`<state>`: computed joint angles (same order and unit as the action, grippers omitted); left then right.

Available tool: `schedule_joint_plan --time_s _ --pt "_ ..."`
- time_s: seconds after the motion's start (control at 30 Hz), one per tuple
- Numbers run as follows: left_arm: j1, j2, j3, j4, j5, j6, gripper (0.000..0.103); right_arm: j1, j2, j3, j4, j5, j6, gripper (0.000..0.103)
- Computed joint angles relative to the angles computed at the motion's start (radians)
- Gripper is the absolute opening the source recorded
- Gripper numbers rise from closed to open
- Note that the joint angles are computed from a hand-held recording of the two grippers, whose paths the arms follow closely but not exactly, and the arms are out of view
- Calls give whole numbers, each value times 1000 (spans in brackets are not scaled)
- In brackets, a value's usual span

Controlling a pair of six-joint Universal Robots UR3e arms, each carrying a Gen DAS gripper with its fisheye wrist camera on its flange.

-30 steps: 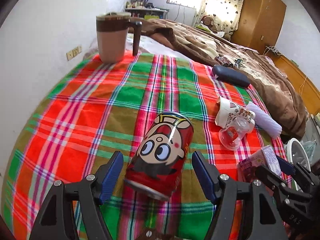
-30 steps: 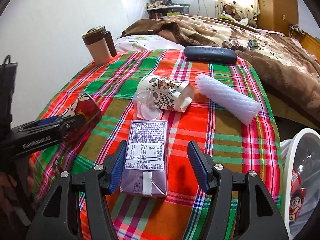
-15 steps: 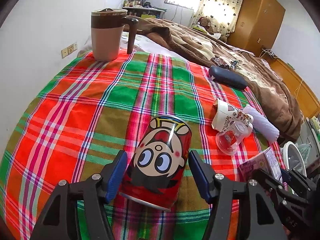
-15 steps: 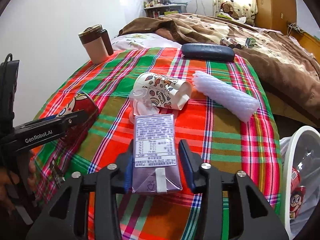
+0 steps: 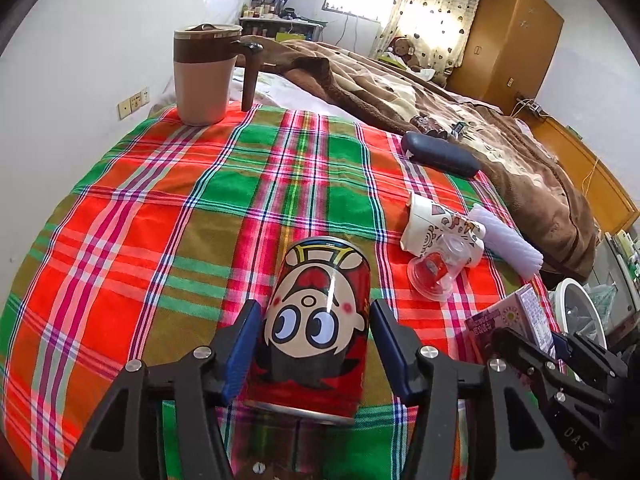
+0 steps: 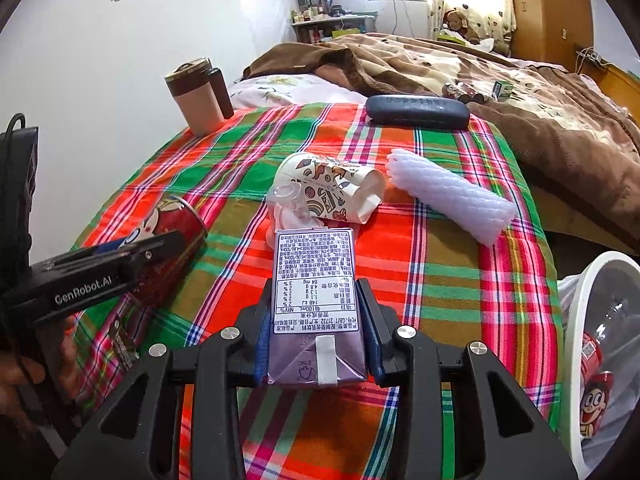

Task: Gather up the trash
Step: 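Carry the red can in the left gripper while the right gripper carries the juice box over the bin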

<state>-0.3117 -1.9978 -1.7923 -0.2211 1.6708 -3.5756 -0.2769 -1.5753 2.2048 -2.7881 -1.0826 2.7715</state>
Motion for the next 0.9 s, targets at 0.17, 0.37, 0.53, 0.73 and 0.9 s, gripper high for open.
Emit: schedule_joint_plan --time_s 0.17,0.37,0.53,0.73,0.9 --pt "-36 15 -3 -5 34 1 55 -15 -26 23 -12 11 2 38" --pt "-36 4 4 -28 12 -1 54 -26 -41 33 -3 19 -7 38" --pt "-40 -16 41 -71 36 -7 55 -29 -44 36 -4 22 -7 38" --pt "-33 -48 73 -117 33 -33 60 -37 -43 33 8 28 -12 38" --pt "-34 -42 59 -88 34 -31 52 -37 -46 36 8 31 -15 38"
